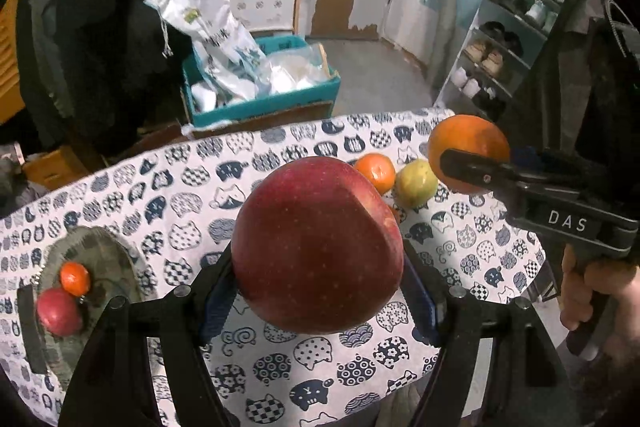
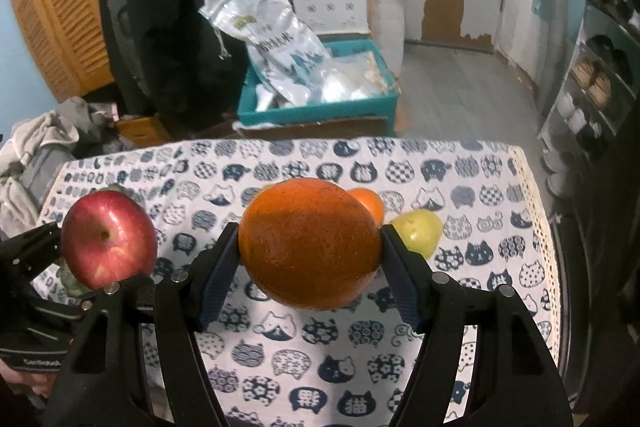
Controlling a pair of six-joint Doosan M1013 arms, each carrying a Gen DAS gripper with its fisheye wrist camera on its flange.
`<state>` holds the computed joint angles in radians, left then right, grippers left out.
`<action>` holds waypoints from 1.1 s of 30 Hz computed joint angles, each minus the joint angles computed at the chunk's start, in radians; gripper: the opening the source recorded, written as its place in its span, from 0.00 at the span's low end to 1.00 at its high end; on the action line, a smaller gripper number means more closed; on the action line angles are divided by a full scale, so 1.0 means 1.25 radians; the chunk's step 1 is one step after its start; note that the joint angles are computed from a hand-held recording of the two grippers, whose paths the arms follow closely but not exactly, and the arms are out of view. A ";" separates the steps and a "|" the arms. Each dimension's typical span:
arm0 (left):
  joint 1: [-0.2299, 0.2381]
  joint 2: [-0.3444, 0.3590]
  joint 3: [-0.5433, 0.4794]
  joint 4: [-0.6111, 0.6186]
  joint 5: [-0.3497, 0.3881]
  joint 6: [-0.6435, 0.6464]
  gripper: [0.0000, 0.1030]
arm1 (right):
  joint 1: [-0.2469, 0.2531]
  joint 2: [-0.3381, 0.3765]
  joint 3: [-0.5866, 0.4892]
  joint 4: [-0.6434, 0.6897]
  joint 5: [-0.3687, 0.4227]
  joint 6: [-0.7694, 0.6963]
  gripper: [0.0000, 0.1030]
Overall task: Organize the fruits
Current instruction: 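Lift the orange with the right gripper while the left gripper lifts the apple toward the bowl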
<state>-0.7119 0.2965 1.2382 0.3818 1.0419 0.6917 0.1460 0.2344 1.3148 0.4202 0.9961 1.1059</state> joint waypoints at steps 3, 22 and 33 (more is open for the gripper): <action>-0.004 -0.012 0.006 0.022 -0.001 -0.014 0.73 | 0.005 -0.005 -0.003 0.014 -0.001 -0.012 0.67; -0.007 -0.087 0.074 0.096 -0.020 -0.098 0.73 | 0.058 -0.019 -0.025 0.053 0.000 -0.053 0.67; 0.006 -0.125 0.120 0.108 -0.021 -0.149 0.73 | 0.100 -0.008 -0.041 0.038 0.011 -0.051 0.67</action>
